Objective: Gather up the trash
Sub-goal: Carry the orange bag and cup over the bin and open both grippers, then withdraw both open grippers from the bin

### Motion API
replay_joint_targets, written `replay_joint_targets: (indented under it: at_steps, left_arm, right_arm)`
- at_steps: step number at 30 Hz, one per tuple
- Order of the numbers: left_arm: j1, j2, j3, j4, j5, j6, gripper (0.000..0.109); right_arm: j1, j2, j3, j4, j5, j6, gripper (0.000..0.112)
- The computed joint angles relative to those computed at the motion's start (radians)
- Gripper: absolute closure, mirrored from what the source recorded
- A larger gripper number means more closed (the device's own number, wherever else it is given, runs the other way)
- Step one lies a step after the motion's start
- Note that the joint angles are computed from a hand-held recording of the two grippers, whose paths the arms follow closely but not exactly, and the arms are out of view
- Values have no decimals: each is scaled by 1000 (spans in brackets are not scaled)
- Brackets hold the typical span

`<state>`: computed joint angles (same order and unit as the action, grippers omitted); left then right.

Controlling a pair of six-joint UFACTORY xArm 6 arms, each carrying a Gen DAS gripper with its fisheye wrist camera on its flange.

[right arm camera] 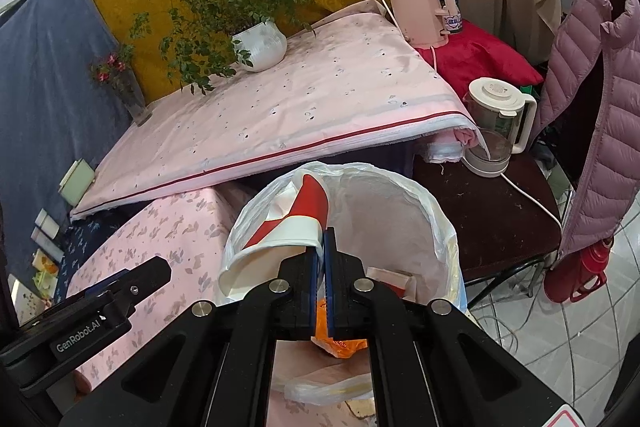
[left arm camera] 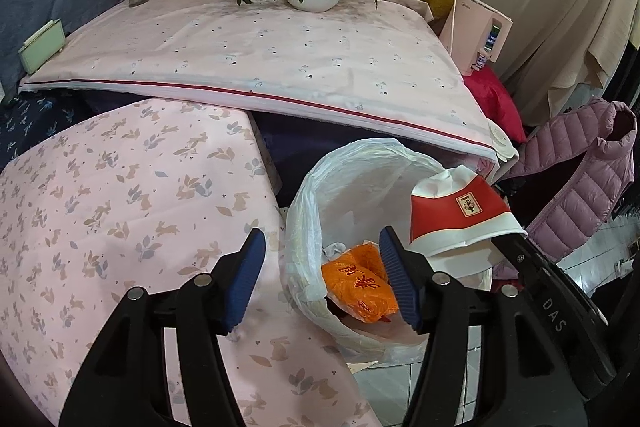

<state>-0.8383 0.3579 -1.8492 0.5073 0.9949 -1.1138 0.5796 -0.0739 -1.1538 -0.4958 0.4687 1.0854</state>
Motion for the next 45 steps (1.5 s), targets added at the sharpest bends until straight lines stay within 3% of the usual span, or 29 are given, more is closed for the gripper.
replay_joint_targets:
  at_steps: [13,17,40,45]
  left_arm:
    - [4,-95,133,76,17,-84,38]
    - [6,-119,168,91,25,-107,37]
    - [-5,-225,331,123,37,-176,32]
    - [-15,-243,361,135,48,-195,24]
  right_arm:
    - [42,61,-78,16,25,-45,97]
    - [51,66,-91,-1,34,-33,81]
    - [121,69,-124,-60,144,-103,70]
    - [134,61,-111,-75,162,-107,66]
